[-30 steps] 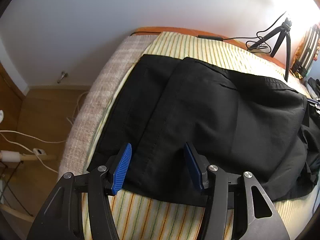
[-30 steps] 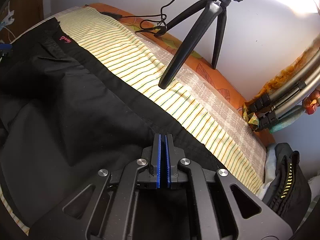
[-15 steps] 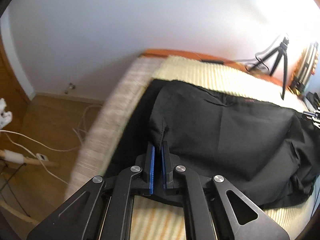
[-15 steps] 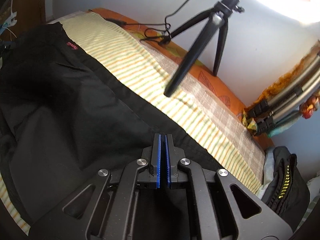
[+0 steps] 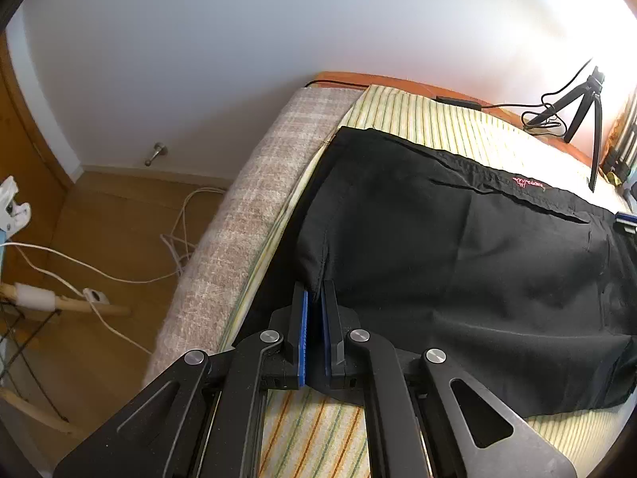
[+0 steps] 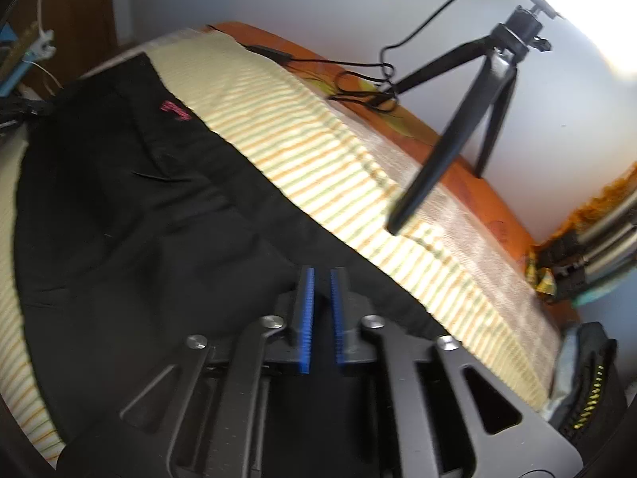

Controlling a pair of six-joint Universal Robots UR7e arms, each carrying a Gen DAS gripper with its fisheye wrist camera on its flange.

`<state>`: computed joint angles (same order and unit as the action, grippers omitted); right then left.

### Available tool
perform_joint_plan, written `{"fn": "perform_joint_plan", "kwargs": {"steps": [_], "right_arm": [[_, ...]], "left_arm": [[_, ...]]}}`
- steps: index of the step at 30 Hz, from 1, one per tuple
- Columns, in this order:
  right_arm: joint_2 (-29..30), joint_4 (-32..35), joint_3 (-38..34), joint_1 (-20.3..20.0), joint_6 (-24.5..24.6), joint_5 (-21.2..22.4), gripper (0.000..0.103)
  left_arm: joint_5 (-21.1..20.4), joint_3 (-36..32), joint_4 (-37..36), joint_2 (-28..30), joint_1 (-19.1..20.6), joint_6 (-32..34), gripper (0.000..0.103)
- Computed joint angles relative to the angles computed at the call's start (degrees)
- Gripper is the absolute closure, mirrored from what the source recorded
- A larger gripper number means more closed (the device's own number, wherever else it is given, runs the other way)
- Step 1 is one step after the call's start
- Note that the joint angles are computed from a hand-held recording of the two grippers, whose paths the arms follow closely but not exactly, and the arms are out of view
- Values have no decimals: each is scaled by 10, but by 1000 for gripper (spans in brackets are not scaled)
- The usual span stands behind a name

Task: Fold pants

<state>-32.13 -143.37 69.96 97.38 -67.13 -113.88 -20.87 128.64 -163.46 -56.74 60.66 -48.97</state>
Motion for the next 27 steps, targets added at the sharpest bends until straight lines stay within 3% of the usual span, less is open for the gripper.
{"fn": "perform_joint_plan", "kwargs": {"steps": [2, 6, 12, 13, 14, 15, 17, 20, 27], "right_arm": [[-3, 51, -15, -2, 27, 32, 41], [12, 131, -51, 3, 41, 74, 39], [58, 151, -77, 24, 4, 17, 39], [58, 155, -76, 23, 3, 19, 45], [56, 159, -75, 22, 6, 26, 63], [54, 175, -77, 21, 13, 35, 73], [41, 145, -48, 21, 1, 33, 94], [32, 125, -28, 21, -8, 33, 99], [22, 78, -21, 30, -1, 58, 101]], "left_arm": [[0, -1, 3, 0, 0, -4, 98], [-3, -1, 0, -1, 0, -6, 98], [-6, 1, -12, -3, 0, 1, 98], [-7, 2, -17, -2, 0, 4, 98], [-8, 2, -20, -2, 0, 7, 98], [-9, 3, -26, -2, 1, 11, 98], [-12, 5, -39, -1, 0, 19, 98], [-13, 8, -54, 1, -2, 27, 98], [-5, 9, -77, 4, -8, 41, 98]]}}
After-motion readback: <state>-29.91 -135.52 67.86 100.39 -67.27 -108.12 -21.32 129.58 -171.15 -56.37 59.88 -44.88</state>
